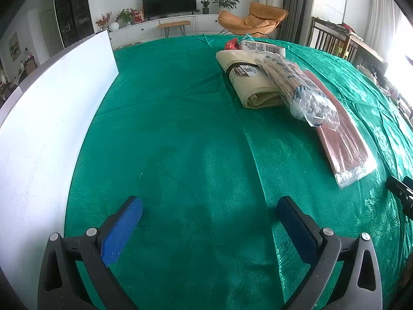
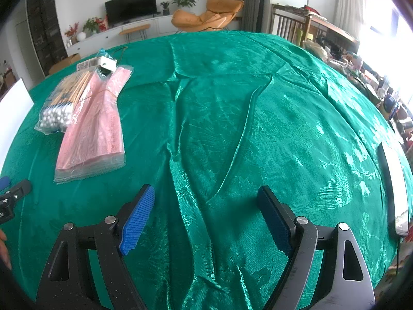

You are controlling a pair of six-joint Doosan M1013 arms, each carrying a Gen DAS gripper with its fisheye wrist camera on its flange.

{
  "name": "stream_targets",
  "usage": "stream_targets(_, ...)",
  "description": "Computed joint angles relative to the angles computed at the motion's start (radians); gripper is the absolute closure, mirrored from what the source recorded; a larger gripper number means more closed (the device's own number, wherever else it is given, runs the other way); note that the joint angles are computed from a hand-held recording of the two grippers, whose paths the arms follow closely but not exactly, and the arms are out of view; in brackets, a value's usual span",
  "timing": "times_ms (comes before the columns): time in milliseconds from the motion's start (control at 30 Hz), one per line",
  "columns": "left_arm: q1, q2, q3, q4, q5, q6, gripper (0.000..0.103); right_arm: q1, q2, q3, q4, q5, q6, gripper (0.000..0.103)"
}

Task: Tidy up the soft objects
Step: 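Move the left gripper to the bag of cotton swabs and grasp it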

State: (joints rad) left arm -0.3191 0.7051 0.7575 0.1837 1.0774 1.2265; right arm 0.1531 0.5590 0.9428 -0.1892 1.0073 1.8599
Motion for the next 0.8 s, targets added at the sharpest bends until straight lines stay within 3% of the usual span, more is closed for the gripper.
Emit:
stream_targets(667, 0.0, 0.001, -0.002, -0.003, 0.001, 0.001, 0.0, 0.0, 0.0, 0.0, -0.001, 0.001, 0.001, 0.019)
stream_targets(800, 0.013, 0.012, -0.038, -0.077, 0.045, 0.043, 0.0, 0.0, 0.0, 0.0, 0.0, 0.001, 0.001, 0.019)
